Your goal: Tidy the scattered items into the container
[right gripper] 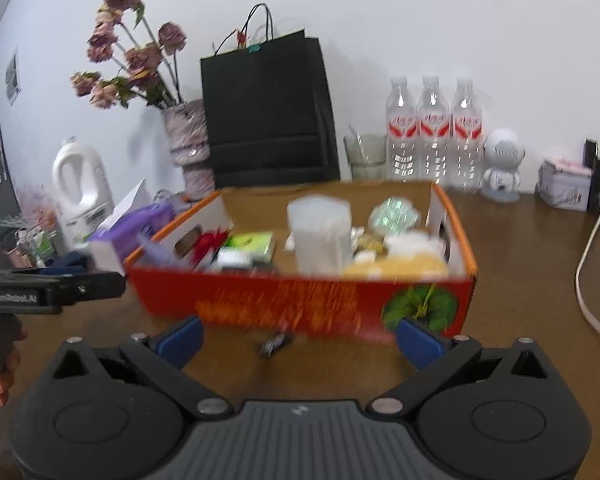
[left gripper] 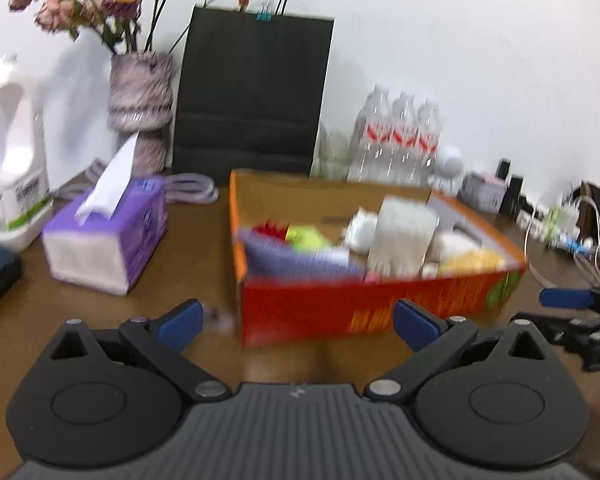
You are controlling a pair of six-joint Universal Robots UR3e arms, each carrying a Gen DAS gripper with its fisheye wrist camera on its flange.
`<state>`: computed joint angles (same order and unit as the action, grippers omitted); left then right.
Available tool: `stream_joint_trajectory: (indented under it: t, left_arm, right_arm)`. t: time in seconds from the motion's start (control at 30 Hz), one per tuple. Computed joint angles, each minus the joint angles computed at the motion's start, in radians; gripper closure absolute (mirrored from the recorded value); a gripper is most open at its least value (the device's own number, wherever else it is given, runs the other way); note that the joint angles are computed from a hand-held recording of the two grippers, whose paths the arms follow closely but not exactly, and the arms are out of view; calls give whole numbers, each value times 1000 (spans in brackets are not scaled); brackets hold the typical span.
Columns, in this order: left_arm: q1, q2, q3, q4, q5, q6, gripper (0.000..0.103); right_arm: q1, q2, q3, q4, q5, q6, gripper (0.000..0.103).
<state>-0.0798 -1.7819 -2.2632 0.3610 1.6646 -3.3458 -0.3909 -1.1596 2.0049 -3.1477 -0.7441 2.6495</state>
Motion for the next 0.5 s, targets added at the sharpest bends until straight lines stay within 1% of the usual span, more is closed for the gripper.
stream_joint_trajectory:
  t: [0.1, 0.17, 0.27, 0.33, 0.4, 0.43, 0.5]
  left_arm:
    - [-5, -3, -97, 64, 17, 10, 0]
    - [-16, -17, -142, 107, 39, 20, 0]
    - [-12, -35, -196, 167, 44, 26, 0]
    - [-18, -41, -209, 172, 63, 16, 0]
    - [-14, -38, -228, 197, 63, 5, 0]
    - [-15, -40, -236, 209, 64, 3, 0]
    - [-13, -38, -230, 194, 66, 0, 0]
  right_arm:
    - [-8, -19, 97, -49, -10, -31, 0]
    - [4, -21, 136, -78, -45, -49, 0]
    - [27, -16, 173, -120, -100, -68, 0]
    - [38, -12, 192, -144, -125, -71, 0]
    - [46, -6, 210, -166, -144, -78, 0]
    - [55, -5, 213, -167, -160, -81, 0]
    - [70, -10, 206, -139, -188, -85, 0]
